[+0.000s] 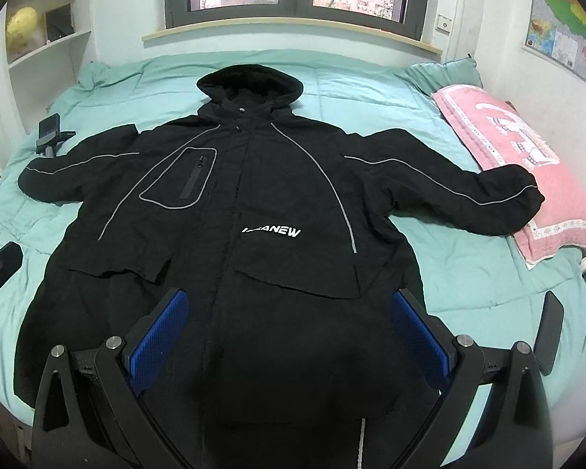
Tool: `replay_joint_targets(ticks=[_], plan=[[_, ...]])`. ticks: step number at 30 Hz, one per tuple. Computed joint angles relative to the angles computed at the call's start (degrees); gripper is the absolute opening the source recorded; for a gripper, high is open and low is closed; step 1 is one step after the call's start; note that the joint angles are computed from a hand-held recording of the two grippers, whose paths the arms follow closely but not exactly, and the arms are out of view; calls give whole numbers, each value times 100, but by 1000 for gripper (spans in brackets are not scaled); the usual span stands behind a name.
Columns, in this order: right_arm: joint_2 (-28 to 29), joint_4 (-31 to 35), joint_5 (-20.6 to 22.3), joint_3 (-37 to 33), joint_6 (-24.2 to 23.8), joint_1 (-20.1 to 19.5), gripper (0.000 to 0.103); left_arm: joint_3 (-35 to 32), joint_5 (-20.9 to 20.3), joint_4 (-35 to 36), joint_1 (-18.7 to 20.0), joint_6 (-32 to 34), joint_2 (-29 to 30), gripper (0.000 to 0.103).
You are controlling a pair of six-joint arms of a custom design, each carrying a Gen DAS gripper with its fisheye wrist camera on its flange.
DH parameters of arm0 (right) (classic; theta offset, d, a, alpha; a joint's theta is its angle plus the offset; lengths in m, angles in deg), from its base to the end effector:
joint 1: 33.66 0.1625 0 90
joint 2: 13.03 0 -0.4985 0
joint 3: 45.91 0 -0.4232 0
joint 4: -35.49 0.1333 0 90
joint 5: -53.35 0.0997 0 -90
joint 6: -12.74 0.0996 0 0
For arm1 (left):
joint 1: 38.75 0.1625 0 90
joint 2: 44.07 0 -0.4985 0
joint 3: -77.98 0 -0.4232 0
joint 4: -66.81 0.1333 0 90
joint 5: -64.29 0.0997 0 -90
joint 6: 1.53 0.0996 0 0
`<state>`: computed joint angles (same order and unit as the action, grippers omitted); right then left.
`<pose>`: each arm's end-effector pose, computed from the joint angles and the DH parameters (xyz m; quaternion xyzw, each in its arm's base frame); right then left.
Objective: Fold large clothes
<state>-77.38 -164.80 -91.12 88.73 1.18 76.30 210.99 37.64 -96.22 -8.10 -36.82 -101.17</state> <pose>0.2103 -0.4259 0.2332 0.0763 -0.8466 0.3348 0.4066 -0.2920 -0.4314 0.1210 0.1902 0.8293 -0.3714 0.3716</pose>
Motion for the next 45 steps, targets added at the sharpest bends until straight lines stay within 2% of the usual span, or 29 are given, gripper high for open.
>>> replay_joint_targets(ticks=[6,15,17,21,23,25,27,29,32,34,36,39,41,43,45], plan=[[194,-512,-257,-26,-331,72,103,-56,-95,161,78,-158,-26,102],[50,-559,24,-88,-633,-98,103,-316,54,377,57,-349,199,102],[-16,-611,120,-83,-668,-169,103,-412,68,348,54,-258,306,102],[-57,-1126,182,-28,-858,-294,103,-670,-41,233,90,89,575,102],[-231,-1401,431,62,-938,-493,103,-886,-139,39,117,431,805,102],[-572,-1445,840,176,-848,-792,103,-1181,-332,-242,163,856,1083,102],[-959,-1431,1199,235,-847,-1147,103,-1497,-716,-546,232,1270,1341,102],[-1222,-1493,1310,188,-1017,-1454,103,-1918,-1350,-794,362,1654,1636,102],[-1529,-1639,1291,-32,-1370,-1968,96,-2690,-2283,-773,577,1923,2168,102],[-1765,-1476,1495,-191,-1401,-2348,93,-3175,-2655,-786,664,2148,2568,102],[-1953,-1285,1771,-403,-1441,-2712,91,-3649,-2883,-802,726,2417,2959,102],[-2066,-1106,2111,-804,-1439,-3207,91,-4351,-2971,-972,790,2943,3582,102],[-2119,-858,2314,-1114,-1273,-3559,91,-4815,-3044,-982,829,3289,3976,96],[-2126,-591,2595,-1377,-1023,-3890,91,-5304,-3323,-576,967,3434,4279,69],[-2105,-388,2855,-1552,-889,-4126,91,-5739,-3621,-64,1096,3364,4511,68]])
